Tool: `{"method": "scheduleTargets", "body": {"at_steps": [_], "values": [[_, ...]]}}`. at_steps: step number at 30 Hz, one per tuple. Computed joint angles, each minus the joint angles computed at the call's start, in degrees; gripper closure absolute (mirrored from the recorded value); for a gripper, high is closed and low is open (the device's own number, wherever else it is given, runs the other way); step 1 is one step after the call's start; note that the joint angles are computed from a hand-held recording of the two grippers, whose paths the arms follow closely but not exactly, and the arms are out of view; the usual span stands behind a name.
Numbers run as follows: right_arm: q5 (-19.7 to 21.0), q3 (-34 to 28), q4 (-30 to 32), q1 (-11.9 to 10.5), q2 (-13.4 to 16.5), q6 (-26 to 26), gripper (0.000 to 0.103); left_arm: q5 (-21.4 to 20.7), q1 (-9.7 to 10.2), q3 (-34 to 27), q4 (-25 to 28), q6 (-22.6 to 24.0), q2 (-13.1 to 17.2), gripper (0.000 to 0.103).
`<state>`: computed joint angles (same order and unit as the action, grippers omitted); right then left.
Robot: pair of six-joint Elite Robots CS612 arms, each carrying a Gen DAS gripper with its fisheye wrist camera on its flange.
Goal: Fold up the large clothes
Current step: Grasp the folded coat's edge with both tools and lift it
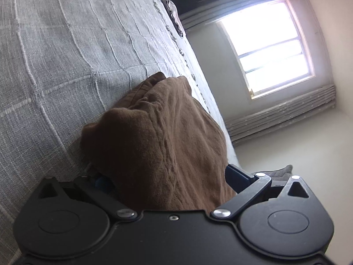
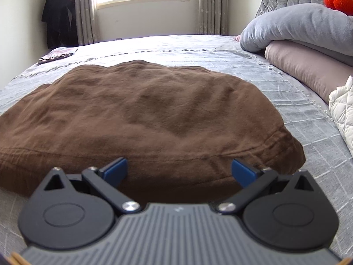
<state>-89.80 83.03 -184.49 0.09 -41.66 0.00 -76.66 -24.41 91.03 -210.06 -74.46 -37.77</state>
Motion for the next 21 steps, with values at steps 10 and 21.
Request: {"method": "scheduleTargets", "body": {"at_steps": [10, 21], "values": [[10.81, 0.08, -10.43, -0.68, 1.54, 0.70, 0.007, 8.90, -1.37, -0.40, 6.74, 7.18, -0.23, 0.067], [32.37, -6.01, 1.05, -2.23, 5.36, 6.79, 0.073, 16.14, -6.56, -4.87, -11.61, 43.44, 0.24, 0.079]]}}
